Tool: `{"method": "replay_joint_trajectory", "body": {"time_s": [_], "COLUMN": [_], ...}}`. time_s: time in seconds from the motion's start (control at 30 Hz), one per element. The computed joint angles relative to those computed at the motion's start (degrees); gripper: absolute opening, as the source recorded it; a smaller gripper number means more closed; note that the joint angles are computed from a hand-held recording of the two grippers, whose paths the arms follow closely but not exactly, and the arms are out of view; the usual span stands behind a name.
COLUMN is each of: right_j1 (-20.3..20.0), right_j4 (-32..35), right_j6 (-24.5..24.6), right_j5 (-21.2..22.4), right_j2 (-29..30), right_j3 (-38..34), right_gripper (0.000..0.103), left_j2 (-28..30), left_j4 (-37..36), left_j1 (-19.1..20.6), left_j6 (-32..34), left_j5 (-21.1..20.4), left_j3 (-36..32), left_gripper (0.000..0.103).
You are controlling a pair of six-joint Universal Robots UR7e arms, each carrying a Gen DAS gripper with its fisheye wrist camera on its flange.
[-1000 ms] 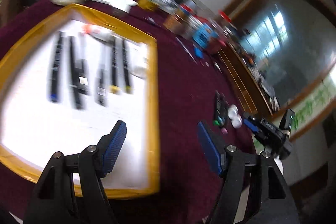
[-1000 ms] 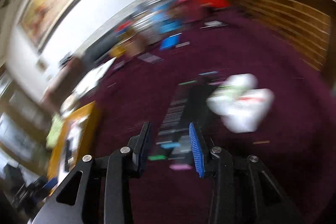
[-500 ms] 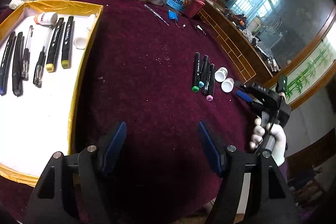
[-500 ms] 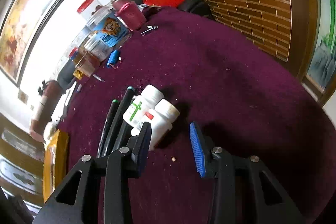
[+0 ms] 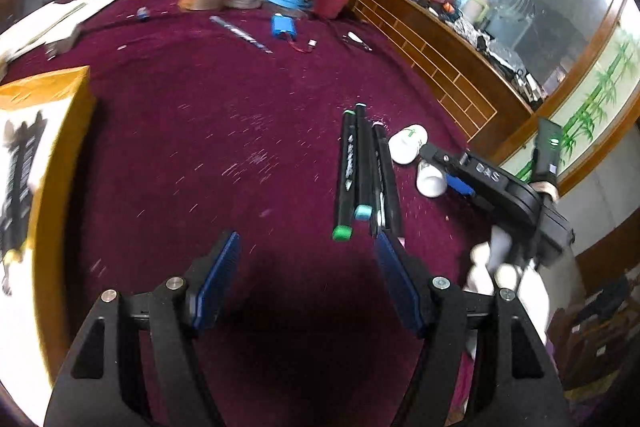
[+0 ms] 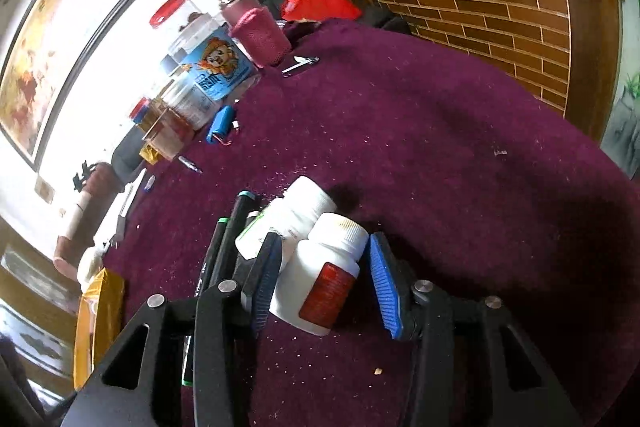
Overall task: Organize rigid objects
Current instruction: 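Grasp a green-capped black marker with the left gripper while the right gripper grasps a white pill bottle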
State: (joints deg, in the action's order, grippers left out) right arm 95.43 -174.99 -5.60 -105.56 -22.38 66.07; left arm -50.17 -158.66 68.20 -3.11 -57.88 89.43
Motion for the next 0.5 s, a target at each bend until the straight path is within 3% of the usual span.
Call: {"method": "replay_joint_trajectory", "body": {"time_s": [0.17,0.23,0.3,0.33,0.37,0.43,0.5], "right_j1": [-0.7,-1.0,-1.3,-1.4,-1.6,-1.8,-2.0], "right_j4": [1.0,1.3,1.5,1.6,1.6,1.6,1.7], "right_j6": [0.9,1.6,2.0,2.2,2.5,2.9,3.2], "right_j5": [2.4,3.6,4.7,5.1,5.6,6.5,7.0], "right_j2": [-0.5,-0.7,-1.0,-1.1,-1.2,-1.4,-1.4], "right_j3": [0.2,0.2,0.4,0.5,0.6,0.9,0.8], "right_gripper": [0.040,0.040,0.040,0.040,0.040,0.041,0.041], "left_j2": [7.8,10.8,12.8,13.1,12.9,11.9,11.1], "left_j4": [3.9,3.0,3.0,1.0,1.5,5.4,4.4], "left_j1": [-0.1,-0.6,-0.7,-0.5,-0.3,0.3,0.2], "left_j6": [5.1,10.3,14.9,16.9,16.4,13.2,13.7], "left_j5": [4.8,7.5,9.1,7.8,6.8,4.1,5.8], "left_j3": [-9.1,-11.5,-13.6,-13.7,-14.1,-14.6,-13.1], "left_gripper": [0.068,0.067,0.052,0.028,0.012,0.011,0.011]}}
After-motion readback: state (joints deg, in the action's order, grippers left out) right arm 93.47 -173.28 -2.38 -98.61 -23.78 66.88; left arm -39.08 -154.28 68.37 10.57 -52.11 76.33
